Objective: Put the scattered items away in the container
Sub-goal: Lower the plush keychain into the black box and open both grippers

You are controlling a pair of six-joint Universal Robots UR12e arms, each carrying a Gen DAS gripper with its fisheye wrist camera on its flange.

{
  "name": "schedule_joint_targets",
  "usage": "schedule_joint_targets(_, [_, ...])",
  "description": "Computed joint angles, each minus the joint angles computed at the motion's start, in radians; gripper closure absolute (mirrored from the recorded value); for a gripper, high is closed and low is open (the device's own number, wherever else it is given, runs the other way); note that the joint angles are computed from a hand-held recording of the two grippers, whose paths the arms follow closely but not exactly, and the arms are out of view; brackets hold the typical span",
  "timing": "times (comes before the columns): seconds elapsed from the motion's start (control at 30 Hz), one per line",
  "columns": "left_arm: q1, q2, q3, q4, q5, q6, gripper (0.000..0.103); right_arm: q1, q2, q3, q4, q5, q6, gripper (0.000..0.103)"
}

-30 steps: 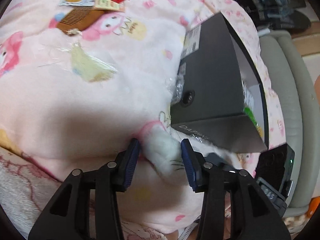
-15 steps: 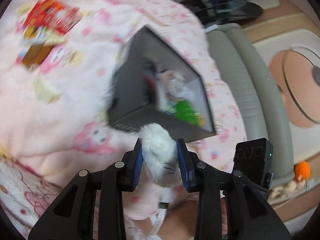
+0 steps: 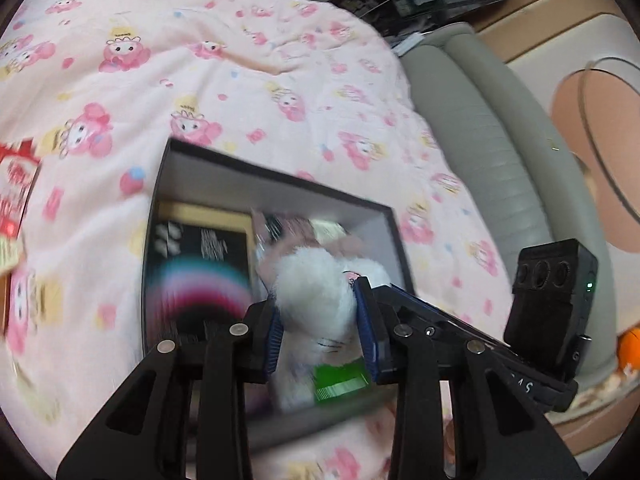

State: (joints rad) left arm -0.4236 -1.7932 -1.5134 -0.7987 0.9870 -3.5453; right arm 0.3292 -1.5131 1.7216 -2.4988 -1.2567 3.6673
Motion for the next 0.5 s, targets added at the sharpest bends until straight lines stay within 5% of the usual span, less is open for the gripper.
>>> schedule_joint_targets(0.17, [0.0,-0.091,0.079,-0.091,-0.001,-0.049,0.067,-0.034,0.061,-0.044,0.045,0.008,-0.009,0.065])
schedule_joint_targets(0.27, [-0.016,-0.114,0.126,-0.175,0.072,-0.008,0.067,-0.049,0.066,-0.027,0.041,0.003,0.029,0.066])
schedule_joint_targets(0.37, [-0.031,-0.092,0.102,-0.118,0.163,0.005,0.067,-0.07,0.037,0.02,0.002,0.029,0.04,0.066])
schedule_joint_targets(0.5, [-0.051,-0.057,0.063,-0.066,0.258,0.043,0.067,-0.06,-0.007,0.038,0.037,-0.047,-0.004,0.066])
